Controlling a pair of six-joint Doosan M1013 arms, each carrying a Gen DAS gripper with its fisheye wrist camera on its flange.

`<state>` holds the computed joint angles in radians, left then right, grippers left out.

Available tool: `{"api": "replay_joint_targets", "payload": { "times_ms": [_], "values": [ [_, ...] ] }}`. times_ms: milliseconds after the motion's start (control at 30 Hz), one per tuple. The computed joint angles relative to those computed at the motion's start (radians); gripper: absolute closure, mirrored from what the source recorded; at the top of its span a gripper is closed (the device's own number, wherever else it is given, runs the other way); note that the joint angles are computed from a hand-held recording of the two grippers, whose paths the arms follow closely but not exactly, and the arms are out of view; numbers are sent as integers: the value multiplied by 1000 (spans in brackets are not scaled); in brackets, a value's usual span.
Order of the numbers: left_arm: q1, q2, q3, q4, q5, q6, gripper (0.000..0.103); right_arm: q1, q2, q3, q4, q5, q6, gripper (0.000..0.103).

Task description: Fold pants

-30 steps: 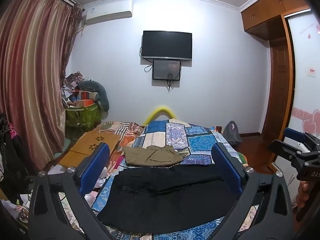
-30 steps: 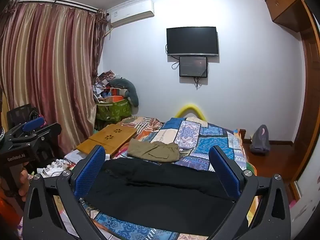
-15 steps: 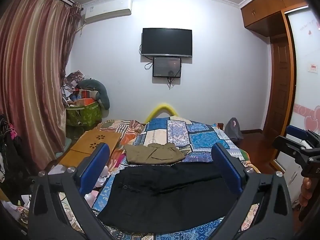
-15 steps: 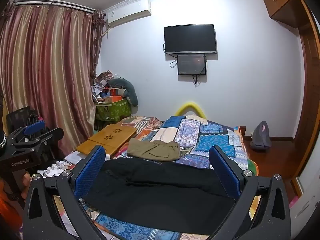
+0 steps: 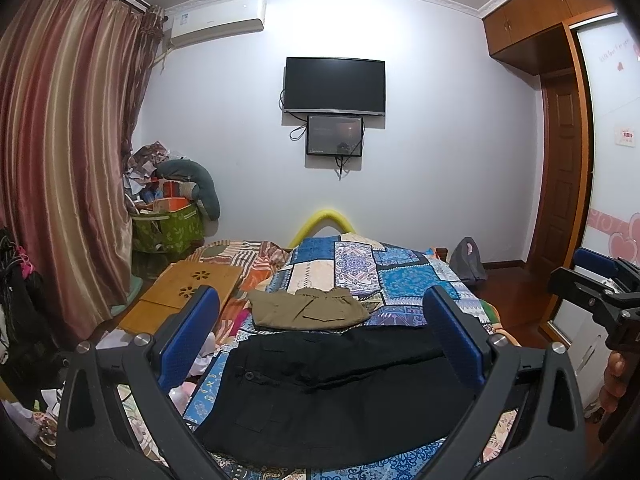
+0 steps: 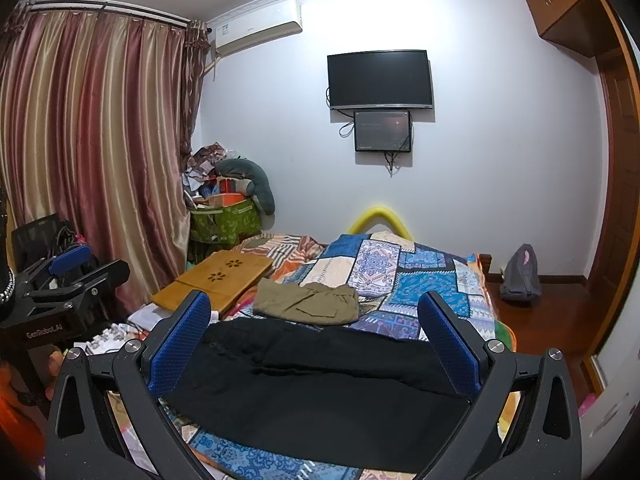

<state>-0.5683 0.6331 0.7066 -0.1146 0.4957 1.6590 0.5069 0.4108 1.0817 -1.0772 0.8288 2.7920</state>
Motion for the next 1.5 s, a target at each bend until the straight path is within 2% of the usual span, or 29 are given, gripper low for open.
{"api": "replay_joint_targets", "payload": {
  "times_ms": [1500],
  "values": [
    [6,-13,41,-31,-47,38,0,-2,3,-4,10,-5,-6,0]
  ]
}}
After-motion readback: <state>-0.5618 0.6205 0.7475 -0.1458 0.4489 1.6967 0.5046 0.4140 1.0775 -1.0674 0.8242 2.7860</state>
